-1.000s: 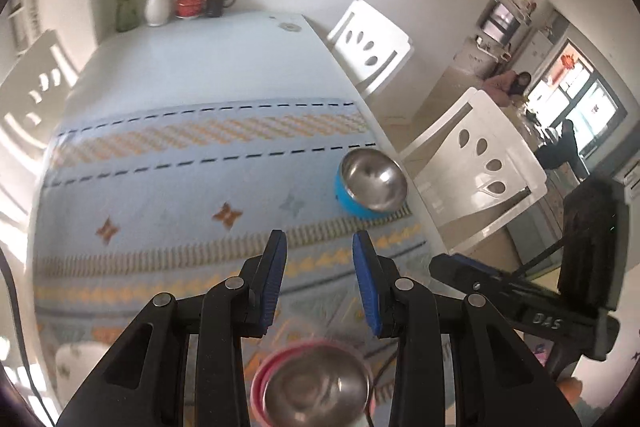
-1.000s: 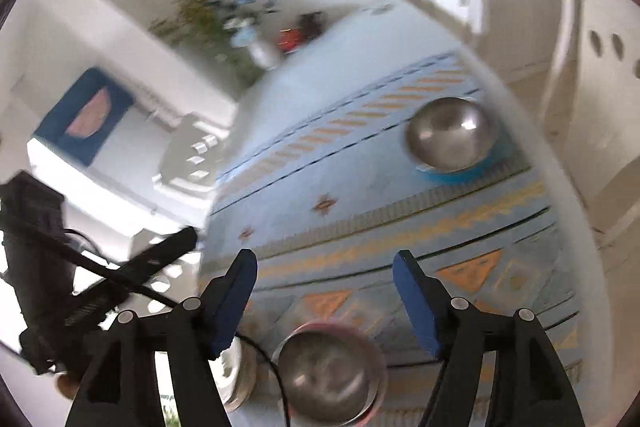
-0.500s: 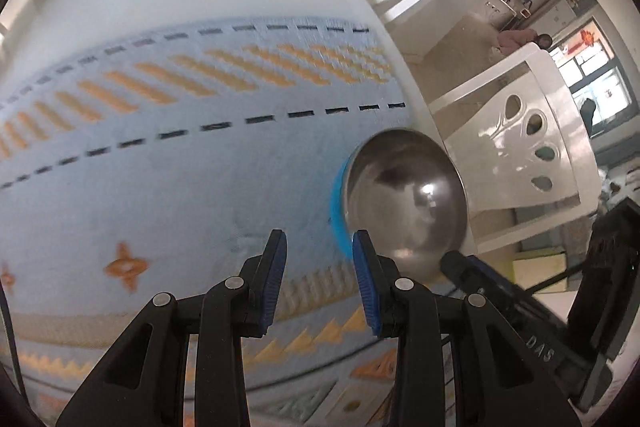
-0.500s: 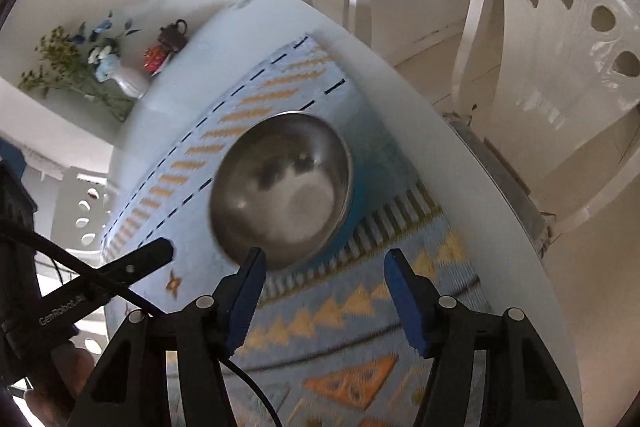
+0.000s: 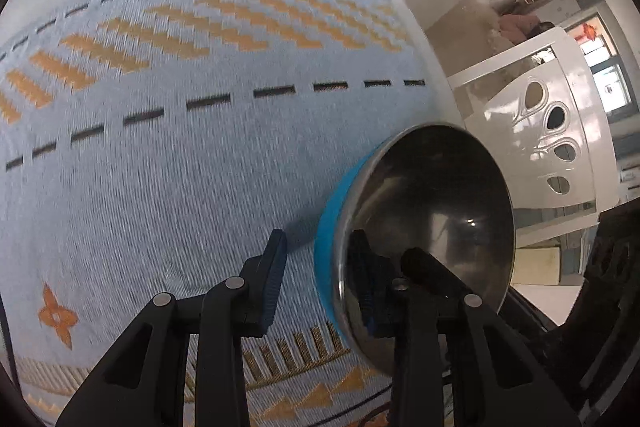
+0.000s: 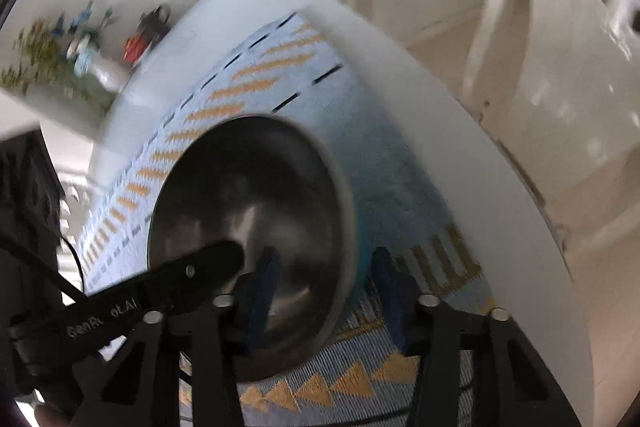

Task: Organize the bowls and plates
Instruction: 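Close both tools on the rim of the blue-sided steel bowl, then lift the blue-sided bowl with both tools and carry it to the nested bowls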

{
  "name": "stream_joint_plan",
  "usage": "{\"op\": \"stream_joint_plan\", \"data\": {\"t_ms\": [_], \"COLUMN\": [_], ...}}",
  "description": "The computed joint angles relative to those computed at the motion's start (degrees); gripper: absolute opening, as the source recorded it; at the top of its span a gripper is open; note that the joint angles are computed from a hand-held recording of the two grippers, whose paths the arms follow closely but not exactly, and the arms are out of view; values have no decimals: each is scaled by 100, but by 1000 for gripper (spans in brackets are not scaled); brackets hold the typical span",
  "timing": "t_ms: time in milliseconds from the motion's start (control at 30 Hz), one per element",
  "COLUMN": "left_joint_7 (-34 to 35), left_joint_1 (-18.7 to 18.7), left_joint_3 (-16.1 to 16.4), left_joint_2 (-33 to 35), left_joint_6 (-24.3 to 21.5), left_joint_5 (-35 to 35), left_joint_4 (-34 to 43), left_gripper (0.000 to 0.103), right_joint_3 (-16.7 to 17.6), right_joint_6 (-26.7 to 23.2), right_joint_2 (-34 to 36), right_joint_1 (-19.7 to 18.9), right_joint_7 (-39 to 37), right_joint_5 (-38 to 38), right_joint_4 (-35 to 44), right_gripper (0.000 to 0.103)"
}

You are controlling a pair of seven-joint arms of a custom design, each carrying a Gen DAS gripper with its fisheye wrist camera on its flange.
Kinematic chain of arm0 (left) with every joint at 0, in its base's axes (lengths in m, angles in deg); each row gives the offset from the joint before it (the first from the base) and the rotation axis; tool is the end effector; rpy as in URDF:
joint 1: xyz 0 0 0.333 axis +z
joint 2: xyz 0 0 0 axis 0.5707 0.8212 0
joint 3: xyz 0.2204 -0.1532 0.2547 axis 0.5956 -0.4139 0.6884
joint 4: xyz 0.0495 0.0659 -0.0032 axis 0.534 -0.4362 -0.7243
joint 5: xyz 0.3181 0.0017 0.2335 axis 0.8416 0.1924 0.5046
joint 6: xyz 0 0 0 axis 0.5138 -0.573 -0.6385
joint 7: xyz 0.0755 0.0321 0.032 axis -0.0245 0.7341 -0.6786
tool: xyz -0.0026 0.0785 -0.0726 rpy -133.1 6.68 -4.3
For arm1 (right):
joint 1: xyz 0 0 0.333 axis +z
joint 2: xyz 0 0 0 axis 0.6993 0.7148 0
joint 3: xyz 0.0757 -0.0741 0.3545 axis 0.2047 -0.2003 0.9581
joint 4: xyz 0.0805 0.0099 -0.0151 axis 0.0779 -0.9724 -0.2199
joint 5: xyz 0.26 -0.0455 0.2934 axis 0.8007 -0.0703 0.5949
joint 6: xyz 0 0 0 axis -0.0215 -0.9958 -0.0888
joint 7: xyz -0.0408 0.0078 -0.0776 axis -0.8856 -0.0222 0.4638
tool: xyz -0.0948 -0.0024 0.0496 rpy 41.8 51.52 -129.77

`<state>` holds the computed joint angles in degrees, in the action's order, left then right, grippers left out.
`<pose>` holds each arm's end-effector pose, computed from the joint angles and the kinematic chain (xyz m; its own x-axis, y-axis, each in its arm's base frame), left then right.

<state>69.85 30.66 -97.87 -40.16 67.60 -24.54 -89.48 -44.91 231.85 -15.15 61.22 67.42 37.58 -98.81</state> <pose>0.5375 -0.1371 0.3823 -0.1493 -0.9172 0.3694 -0.9794 0.0858 -0.1829 0.4882 0.1663 0.3849 -0.1887 -0.9152 -0.3561 -0.9060 0.3021 -0.2964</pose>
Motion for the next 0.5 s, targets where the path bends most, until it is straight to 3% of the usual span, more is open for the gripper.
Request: {"op": "stream_joint_plan", "data": {"t_ms": [33,167,300,500], "left_joint_7": [221,364,451,518], "left_joint_1": [45,-9,-22,18], "left_joint_3": [-19,-27,51,324], "left_joint_2": [1,-125,-436,-928], "left_joint_6": [-86,73,130,88], "left_joint_5": [-200,-255,-266,-367], "left_joint_4": [11,-136,-404,-706], "left_gripper": [16,16,16,16], "right_joint_3": [-15,-20,36,96], "right_joint_6": [56,77,27,-18], "right_joint_2": [1,-25,-172,-430], "right_joint_1": [13,27,85,315], "right_joint_7": [153,231,-193,-33], "right_joint_5": [-242,-668,-320,-506], "right_joint_4": [-20,-71,-166,-224], "right_gripper": [36,32,32,32]}}
